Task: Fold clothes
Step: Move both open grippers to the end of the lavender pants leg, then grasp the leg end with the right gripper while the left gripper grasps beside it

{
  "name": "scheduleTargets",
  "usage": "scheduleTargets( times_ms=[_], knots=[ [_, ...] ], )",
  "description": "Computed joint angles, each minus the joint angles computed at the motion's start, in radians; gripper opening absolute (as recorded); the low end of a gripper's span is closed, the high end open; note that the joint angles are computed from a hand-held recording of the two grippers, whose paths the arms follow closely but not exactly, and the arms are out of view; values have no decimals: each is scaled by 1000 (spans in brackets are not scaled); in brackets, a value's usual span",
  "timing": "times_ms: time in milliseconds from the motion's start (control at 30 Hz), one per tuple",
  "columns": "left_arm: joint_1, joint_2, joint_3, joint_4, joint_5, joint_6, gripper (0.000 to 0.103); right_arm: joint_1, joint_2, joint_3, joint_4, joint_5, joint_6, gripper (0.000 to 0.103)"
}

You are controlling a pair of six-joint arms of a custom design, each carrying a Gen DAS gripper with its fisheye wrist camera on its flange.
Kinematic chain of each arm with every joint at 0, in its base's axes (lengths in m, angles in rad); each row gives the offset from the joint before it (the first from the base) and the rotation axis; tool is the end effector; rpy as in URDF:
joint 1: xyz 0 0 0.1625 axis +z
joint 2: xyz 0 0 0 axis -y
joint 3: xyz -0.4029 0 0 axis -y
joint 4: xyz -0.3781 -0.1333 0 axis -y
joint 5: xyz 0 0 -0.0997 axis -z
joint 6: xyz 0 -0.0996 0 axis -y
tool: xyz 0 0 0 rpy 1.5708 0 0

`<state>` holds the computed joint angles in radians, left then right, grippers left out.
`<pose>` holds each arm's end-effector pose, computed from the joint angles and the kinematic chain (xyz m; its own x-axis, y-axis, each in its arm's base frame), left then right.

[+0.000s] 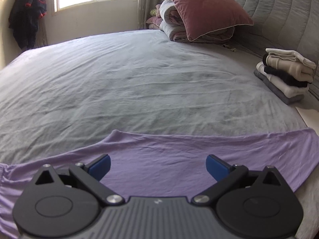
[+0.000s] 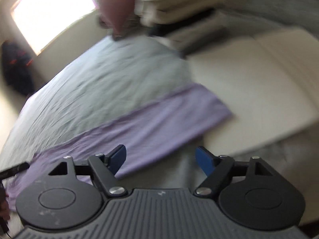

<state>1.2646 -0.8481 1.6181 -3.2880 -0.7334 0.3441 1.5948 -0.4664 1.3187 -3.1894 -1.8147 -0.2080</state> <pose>0.0016 -0.6825 0.2435 -0.7126 -0.1635 -0.6822 0.4424 0.6501 -0.6179 0.1272 -0.7448 0.0585 -0.9496 -0.0077 0.3134 -0.2181 0.7345 -0.6426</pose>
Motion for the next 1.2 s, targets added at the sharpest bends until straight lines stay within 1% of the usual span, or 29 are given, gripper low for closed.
scheduleTargets(
  times_ms=[67,133,300,367,500,600,633,667,700,733,767,800,833,900,1000,1067,1133,1200],
  knots=[
    [2,7,-9,5,5,1,102,-14,1,4,-18,37,19,73],
    [2,11,-14,10,7,0,102,-19,18,3,-72,55,5,73],
    [4,17,-20,20,9,3,102,-14,81,-1,-247,40,-45,74],
    [3,16,-15,21,9,5,102,-13,109,-17,-310,34,-49,74],
    [13,-23,4,94,-63,-75,102,-8,172,-107,-359,14,-34,72],
    [24,-49,15,142,-125,-141,102,0,216,-183,-366,-28,-19,64],
    [28,-57,18,156,-146,-164,101,4,230,-208,-366,-50,-26,56],
    [31,-62,20,167,-163,-186,101,10,247,-236,-365,-80,-37,45],
    [36,-69,22,179,-183,-210,100,15,262,-260,-368,-108,-47,40],
    [41,-76,24,191,-204,-233,99,19,272,-276,-369,-130,-53,27],
    [50,-85,25,206,-245,-260,98,21,280,-292,-369,-148,-60,12],
    [60,-94,25,221,-292,-287,95,23,284,-300,-366,-156,-64,8],
    [70,-101,24,234,-339,-313,92,24,285,-304,-362,-157,-68,8],
    [92,-114,22,257,-435,-361,91,29,293,-313,-370,-157,-106,7],
    [119,-122,16,278,-572,-411,91,38,301,-314,-385,-135,-166,7],
    [131,-117,8,287,-646,-428,91,46,302,-309,-380,-115,-199,7],
    [151,-102,-8,298,-747,-466,91,55,300,-301,-360,-93,-241,7],
    [174,-79,-29,312,-849,-516,91,66,303,-296,-346,-71,-301,7]
  ],
)
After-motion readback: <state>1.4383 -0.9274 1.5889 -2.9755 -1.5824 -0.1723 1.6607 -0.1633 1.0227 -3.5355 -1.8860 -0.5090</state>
